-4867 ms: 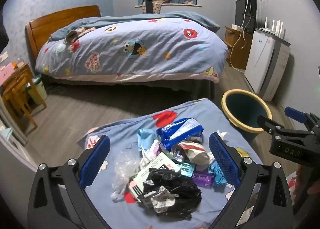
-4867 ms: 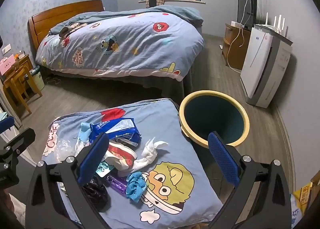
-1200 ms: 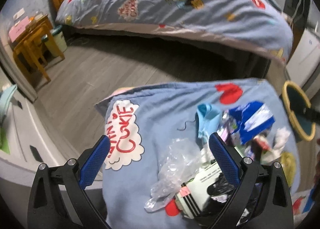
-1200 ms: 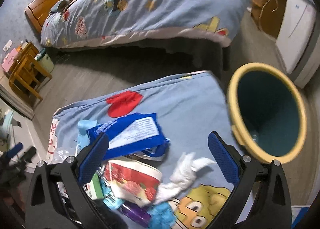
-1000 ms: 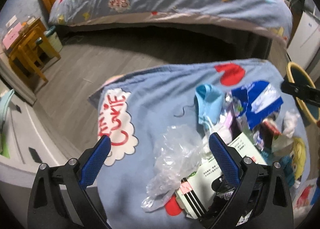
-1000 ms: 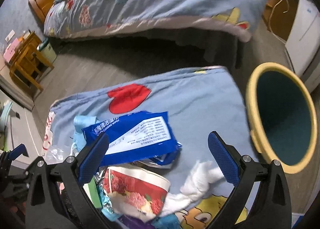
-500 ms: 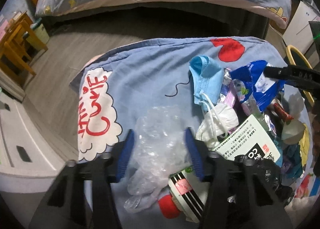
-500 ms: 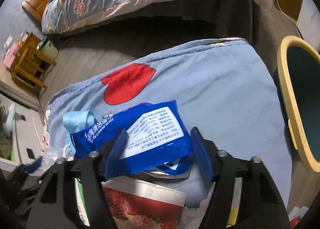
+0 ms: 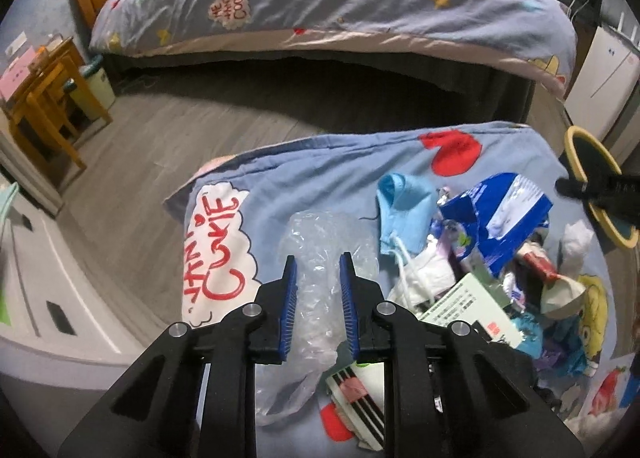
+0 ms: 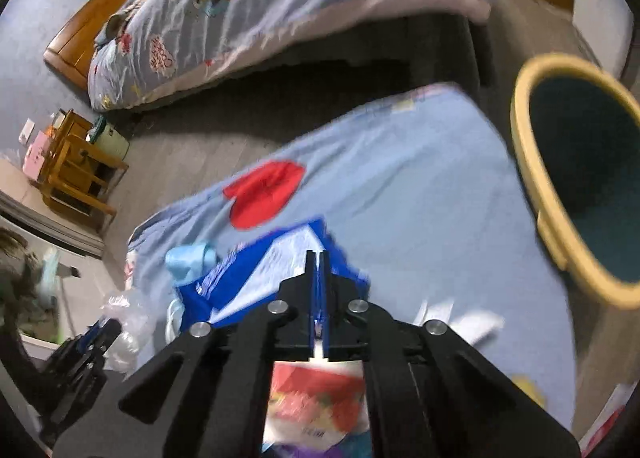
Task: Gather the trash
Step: 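Carry the blue wipes packet with the right tool over the trash bin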
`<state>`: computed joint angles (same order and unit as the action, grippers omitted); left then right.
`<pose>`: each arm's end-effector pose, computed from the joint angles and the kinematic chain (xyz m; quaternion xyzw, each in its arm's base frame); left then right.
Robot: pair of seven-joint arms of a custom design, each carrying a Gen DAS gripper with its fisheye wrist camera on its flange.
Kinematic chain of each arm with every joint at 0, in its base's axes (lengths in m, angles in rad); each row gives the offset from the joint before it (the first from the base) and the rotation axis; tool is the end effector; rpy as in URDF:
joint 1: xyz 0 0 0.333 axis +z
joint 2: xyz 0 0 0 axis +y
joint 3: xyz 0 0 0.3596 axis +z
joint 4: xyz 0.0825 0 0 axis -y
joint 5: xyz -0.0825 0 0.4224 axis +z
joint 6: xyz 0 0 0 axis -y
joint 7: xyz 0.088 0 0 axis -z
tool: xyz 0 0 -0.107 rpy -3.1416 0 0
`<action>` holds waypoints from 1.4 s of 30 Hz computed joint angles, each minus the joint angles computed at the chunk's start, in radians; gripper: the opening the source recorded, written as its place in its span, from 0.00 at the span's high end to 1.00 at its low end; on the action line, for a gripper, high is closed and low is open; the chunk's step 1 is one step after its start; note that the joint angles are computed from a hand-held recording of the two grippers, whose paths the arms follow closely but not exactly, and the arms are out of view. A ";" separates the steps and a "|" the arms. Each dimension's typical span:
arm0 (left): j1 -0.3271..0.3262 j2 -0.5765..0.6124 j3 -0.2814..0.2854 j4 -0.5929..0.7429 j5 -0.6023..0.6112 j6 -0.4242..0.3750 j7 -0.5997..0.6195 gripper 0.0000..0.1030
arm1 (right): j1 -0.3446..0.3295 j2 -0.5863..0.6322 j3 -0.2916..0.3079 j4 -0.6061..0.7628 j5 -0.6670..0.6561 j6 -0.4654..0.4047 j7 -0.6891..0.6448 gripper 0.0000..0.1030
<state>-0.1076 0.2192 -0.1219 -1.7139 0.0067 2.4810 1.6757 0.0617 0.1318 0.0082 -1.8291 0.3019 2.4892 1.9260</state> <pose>0.6965 -0.1548 0.5490 -0.5602 0.7826 -0.2098 0.1723 0.6794 0.0458 0.5460 -0.4986 0.8188 -0.0392 0.2818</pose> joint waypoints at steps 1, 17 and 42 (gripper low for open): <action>0.001 -0.004 -0.002 -0.005 -0.008 0.003 0.003 0.79 | 0.000 -0.003 0.003 -0.005 0.021 -0.001 0.008 0.80; 0.013 -0.022 -0.010 -0.017 -0.067 0.044 0.069 0.79 | 0.023 0.061 0.023 0.029 0.049 0.040 0.139 0.78; -0.023 -0.085 -0.061 -0.033 -0.194 0.200 0.183 0.79 | 0.044 -0.255 -0.049 -0.111 0.113 0.233 -0.105 0.95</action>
